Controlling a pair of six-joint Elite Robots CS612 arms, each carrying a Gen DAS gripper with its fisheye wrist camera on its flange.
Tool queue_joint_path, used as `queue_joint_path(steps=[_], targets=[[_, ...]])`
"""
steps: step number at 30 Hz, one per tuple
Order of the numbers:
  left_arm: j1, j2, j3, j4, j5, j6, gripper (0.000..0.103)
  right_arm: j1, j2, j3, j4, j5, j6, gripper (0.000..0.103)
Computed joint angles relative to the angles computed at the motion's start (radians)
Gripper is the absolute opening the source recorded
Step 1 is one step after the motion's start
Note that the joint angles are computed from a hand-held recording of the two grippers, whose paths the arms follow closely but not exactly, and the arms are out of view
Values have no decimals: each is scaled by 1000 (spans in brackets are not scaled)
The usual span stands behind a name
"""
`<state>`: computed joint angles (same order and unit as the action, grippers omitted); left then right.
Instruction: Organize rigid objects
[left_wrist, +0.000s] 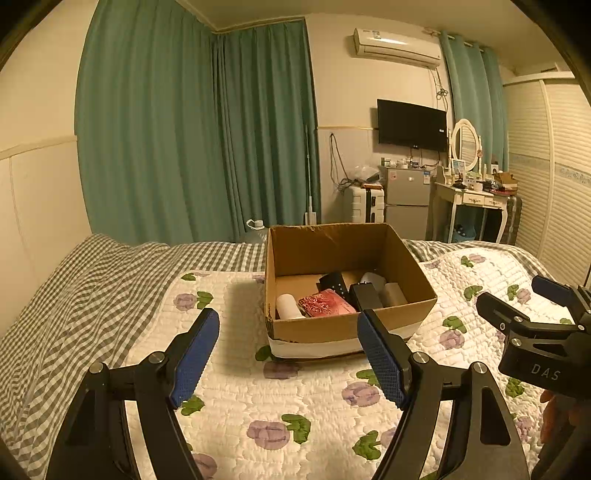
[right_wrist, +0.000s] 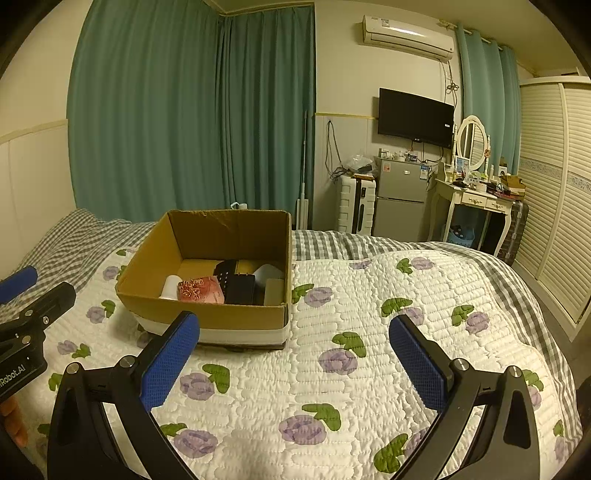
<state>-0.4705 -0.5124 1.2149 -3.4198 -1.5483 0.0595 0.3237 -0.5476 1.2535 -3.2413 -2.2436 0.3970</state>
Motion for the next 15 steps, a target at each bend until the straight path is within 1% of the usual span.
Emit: queue_joint_path(steps=[15], targets=[[-2, -7, 9, -4, 1, -2, 80, 1, 1, -3, 1, -1, 0, 103]])
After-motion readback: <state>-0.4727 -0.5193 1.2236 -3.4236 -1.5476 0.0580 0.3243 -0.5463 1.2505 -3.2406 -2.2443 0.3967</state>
